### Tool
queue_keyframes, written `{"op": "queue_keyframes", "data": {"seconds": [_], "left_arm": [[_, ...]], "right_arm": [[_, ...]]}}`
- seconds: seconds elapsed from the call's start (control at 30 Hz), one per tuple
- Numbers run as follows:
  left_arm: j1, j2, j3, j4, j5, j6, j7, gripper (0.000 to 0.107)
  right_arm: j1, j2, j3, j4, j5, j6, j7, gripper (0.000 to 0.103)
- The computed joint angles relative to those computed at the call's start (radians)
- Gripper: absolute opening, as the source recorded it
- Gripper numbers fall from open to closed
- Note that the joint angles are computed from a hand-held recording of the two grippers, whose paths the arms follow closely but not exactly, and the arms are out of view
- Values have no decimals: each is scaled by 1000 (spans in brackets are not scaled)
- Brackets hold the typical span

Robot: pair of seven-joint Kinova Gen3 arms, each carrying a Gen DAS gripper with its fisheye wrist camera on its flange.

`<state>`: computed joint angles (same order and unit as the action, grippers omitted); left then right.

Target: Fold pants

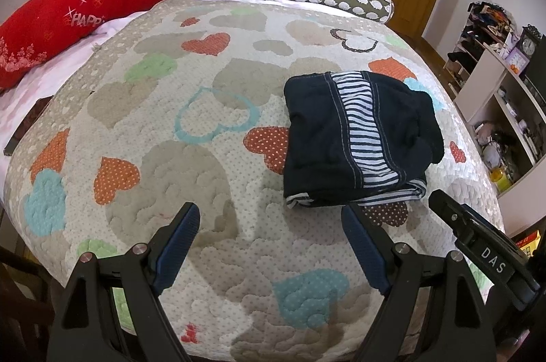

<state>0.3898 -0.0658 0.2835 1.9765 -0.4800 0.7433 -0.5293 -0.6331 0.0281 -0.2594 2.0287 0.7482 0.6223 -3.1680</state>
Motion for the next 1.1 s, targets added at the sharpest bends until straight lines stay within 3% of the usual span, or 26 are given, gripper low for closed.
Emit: {"op": "queue_keyframes", "data": {"seconds": [0.6,0.87,1.1], "left_arm": [[-1,14,-12,-11,38,2,-32,84],[37,29,6,-21,-15,19,3,84],[35,31,-16,-13,16,8,-14,84]], "right_arm": [[12,-8,2,18,-18,-18,-8,74],[39,-50,-19,55,24,-9,-86,74],[52,-41,-28,59,28,-24,-97,74]]}}
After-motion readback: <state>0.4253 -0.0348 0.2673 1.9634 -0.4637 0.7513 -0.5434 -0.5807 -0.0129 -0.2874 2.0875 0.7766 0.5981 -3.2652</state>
